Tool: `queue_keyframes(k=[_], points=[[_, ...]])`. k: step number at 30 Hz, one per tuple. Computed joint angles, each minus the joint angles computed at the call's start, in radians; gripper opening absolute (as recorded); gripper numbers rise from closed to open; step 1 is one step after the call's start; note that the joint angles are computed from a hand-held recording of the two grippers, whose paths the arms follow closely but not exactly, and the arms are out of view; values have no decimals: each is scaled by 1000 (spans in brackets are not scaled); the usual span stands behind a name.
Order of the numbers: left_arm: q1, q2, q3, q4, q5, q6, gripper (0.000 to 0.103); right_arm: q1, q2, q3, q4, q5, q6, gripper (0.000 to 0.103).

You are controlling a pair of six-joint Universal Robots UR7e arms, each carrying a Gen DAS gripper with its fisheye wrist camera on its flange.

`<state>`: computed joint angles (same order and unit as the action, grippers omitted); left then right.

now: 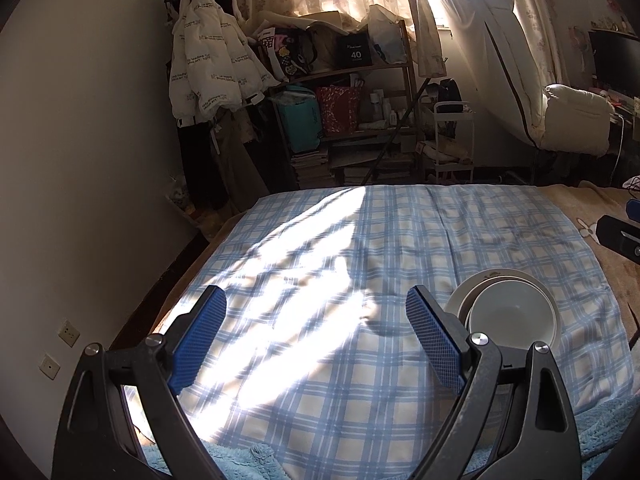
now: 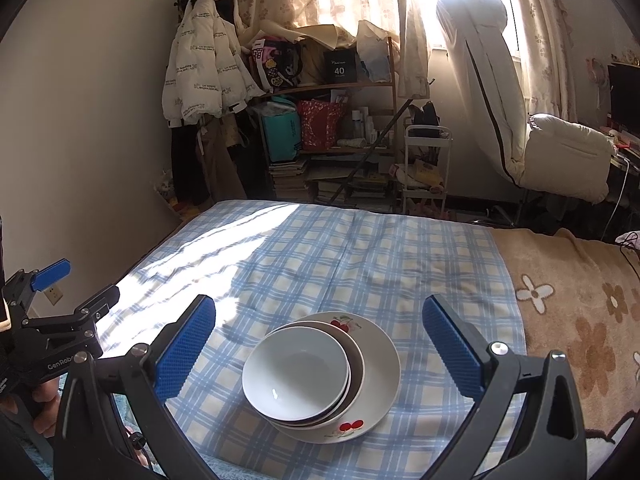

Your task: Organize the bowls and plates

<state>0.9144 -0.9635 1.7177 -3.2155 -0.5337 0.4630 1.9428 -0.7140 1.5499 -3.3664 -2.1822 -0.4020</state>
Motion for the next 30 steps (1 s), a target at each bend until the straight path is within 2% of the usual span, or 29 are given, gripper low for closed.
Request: queue_keyframes(k=[30], points=[[-13, 11, -2, -74, 37, 36, 90, -9, -8, 2, 10, -1, 4, 103]])
